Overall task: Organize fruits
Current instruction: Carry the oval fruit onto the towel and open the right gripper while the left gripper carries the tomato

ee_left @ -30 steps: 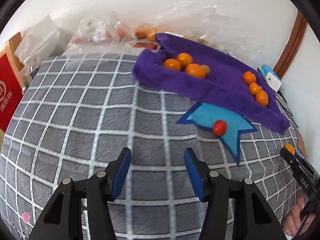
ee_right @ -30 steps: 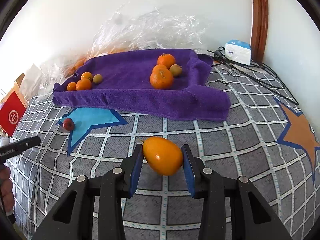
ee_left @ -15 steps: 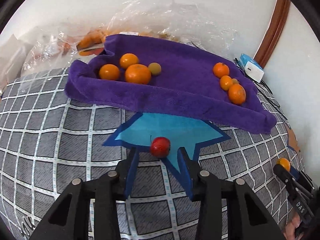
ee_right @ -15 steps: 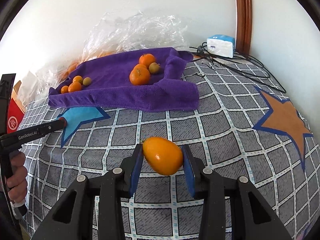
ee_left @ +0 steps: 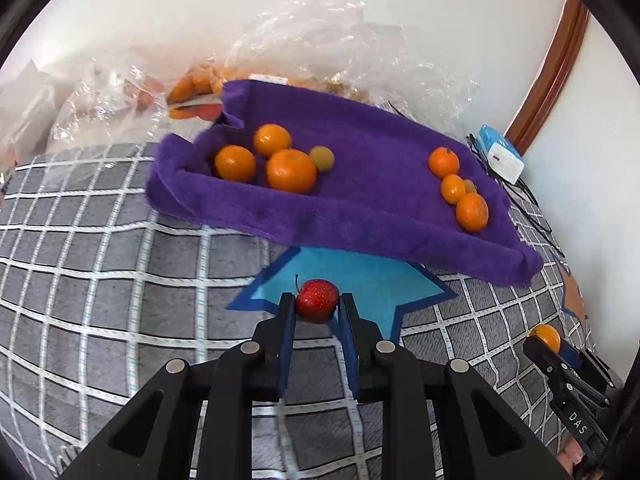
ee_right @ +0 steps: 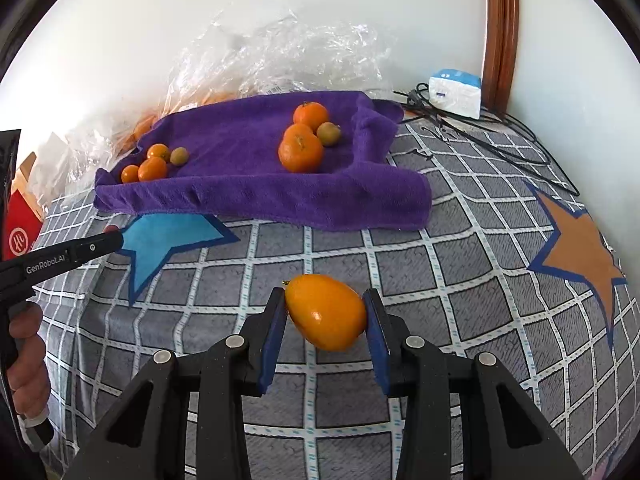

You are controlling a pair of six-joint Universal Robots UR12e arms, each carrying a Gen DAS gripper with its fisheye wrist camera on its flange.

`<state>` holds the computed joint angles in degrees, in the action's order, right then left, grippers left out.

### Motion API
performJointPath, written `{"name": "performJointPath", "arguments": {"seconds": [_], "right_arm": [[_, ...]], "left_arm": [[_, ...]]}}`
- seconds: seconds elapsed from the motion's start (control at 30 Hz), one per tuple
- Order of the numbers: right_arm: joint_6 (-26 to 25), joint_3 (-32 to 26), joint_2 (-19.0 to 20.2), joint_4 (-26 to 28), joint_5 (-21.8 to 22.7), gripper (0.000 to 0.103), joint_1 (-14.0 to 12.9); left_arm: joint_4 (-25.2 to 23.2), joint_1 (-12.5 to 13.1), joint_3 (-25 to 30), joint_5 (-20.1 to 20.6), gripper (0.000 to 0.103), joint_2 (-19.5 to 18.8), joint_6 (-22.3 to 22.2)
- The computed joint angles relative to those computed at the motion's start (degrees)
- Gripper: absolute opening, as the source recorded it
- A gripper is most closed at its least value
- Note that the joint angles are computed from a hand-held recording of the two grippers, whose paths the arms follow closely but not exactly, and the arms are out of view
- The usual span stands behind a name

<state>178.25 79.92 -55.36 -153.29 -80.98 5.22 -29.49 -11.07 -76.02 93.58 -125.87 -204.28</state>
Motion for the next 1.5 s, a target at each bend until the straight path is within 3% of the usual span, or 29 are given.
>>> {"name": "performJointPath", "arguments": {"seconds": [0.33,0.67,1.2,1.5], "right_arm": [[0.4,-2.0,-0.3,0.5,-1.8,0.038,1.6],[0.9,-4.9,-0.5,0.1,-2.8,0.038,2.5],[1.7,-10.1,0.9,1.2,-4.1,0.038,2.8],[1.2,-16.0,4.5,5.2,0.7,0.039,1.9]], "left_arm": [[3.4,1.5,-4.7,1.5,0.021,4.1,-2.4],[5.1,1.7,-5.2,2.6,0.021,5.6,-2.6],[5.1,2.1,-1.8,2.9,0.021,4.8,-3.2],[3.2,2.9,2.6,3.6,0.021,2.3,-2.8]]}}
